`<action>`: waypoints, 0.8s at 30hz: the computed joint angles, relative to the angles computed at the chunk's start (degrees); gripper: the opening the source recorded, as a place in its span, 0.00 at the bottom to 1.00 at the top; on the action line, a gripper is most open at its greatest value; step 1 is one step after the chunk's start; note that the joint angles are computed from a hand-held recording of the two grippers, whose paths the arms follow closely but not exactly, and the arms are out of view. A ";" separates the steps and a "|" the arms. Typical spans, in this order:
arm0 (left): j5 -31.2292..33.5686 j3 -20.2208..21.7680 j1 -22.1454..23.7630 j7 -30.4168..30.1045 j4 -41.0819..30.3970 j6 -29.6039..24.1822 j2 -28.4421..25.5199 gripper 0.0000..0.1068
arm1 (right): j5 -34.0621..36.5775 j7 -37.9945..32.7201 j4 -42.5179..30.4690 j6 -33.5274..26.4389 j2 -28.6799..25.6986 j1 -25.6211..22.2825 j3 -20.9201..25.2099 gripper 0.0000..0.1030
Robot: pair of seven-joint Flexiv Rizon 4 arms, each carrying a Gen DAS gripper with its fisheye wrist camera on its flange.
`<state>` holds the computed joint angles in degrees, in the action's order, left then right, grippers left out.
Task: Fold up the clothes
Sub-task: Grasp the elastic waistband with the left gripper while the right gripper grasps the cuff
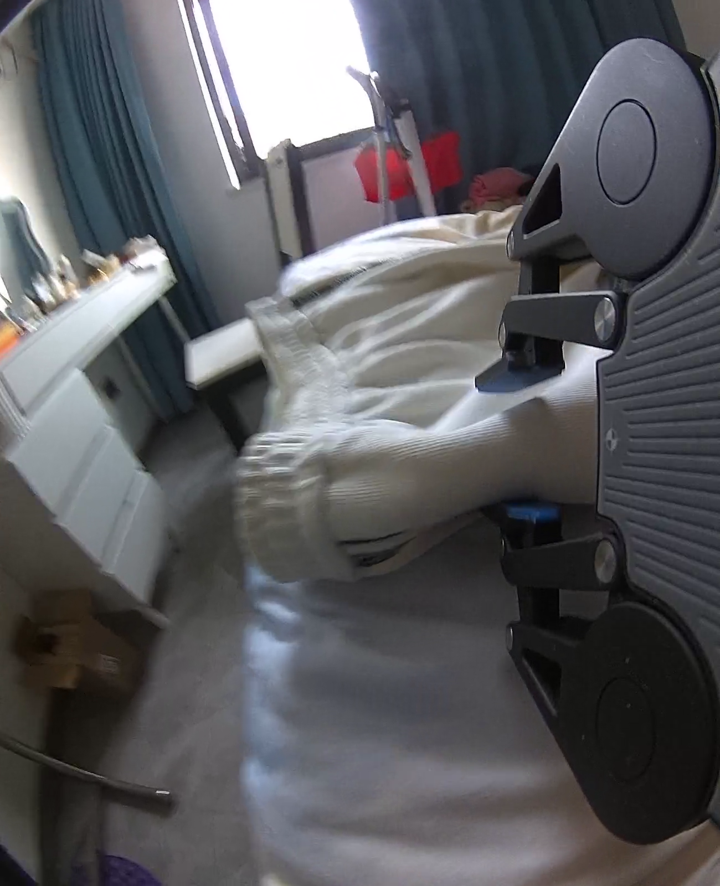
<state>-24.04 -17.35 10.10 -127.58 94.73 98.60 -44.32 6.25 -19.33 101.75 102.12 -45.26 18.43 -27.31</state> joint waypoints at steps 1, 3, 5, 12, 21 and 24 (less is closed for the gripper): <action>-0.08 -0.85 0.57 0.05 -0.21 -0.71 -0.31 0.45 | 0.45 0.79 -0.28 -0.26 0.40 -2.14 2.73 0.85; -0.29 -0.49 0.17 0.22 -0.77 -1.83 -0.51 0.47 | 1.25 2.71 -0.92 -0.42 0.62 -6.15 7.88 0.84; -0.54 2.17 -1.96 0.35 -1.66 -2.88 -0.43 0.48 | 3.48 6.29 -1.66 0.64 -0.05 -9.68 12.52 0.84; -0.66 2.41 -2.64 2.41 -2.62 -1.89 -1.27 0.24 | 6.11 13.93 -3.75 4.47 -3.60 -12.20 15.19 0.72; 11.69 -11.14 7.18 3.17 -1.52 12.26 -5.01 0.10 | 5.00 16.27 -8.53 0.13 -8.55 -4.92 2.82 0.07; 14.04 -10.10 6.97 1.00 -0.09 13.09 -3.66 0.10 | 8.55 16.95 -5.94 6.50 -8.74 -2.00 -0.71 0.06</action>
<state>-10.00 -27.45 17.07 -126.57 94.63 111.69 -47.98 14.80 -2.38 95.81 108.63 -54.00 16.43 -28.02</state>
